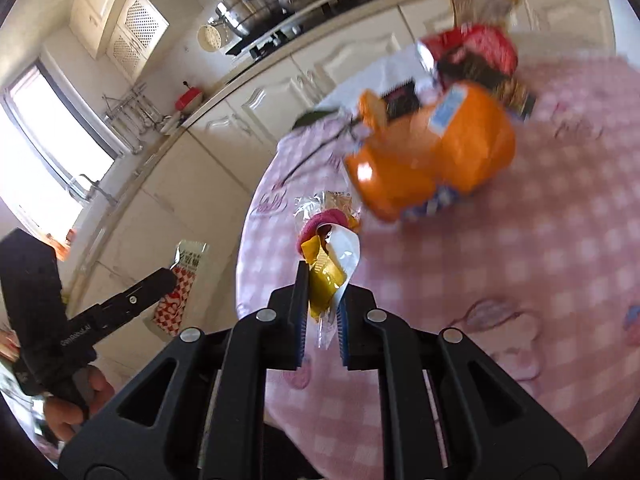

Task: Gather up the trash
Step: 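Carry both wrappers to the blue bin and open both tools to drop them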

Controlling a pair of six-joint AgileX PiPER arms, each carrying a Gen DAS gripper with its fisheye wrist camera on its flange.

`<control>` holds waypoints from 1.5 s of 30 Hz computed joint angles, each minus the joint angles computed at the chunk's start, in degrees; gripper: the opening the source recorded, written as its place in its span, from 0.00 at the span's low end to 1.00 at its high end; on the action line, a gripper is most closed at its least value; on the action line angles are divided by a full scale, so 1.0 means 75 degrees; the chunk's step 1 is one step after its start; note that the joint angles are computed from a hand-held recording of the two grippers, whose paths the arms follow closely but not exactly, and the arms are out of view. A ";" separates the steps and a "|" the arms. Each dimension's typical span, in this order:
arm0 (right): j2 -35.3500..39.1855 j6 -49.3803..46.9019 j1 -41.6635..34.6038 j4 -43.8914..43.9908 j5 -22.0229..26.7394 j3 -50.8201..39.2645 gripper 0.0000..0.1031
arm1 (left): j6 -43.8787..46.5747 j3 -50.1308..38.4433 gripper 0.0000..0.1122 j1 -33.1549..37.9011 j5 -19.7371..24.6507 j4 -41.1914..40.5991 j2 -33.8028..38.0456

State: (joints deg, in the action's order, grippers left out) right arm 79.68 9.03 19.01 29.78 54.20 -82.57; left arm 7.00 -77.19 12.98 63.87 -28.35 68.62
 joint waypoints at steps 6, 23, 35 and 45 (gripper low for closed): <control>-0.0254 0.0592 0.0694 -0.1077 -0.0333 -0.0090 0.12 | 0.0280 0.0117 0.07 0.0410 0.0076 -0.0238 -0.0059; 0.2160 0.1740 0.4098 -0.3676 -0.0552 -0.2410 0.12 | 0.2017 0.0763 0.07 0.3201 0.0579 -0.1041 0.0296; 0.5569 0.1045 0.4580 -0.2848 0.0516 -0.5121 0.12 | 0.2711 0.1239 0.07 0.4478 -0.0142 -0.0428 0.2323; 0.7797 0.1175 0.4376 -0.2716 0.2023 -0.8212 0.12 | 0.2347 0.0492 0.33 0.4117 -0.0822 -0.0210 0.3764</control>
State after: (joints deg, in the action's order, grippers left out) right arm 138.16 17.84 51.83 9.41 69.38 -144.16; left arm 24.60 -73.50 43.86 57.70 -29.93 96.85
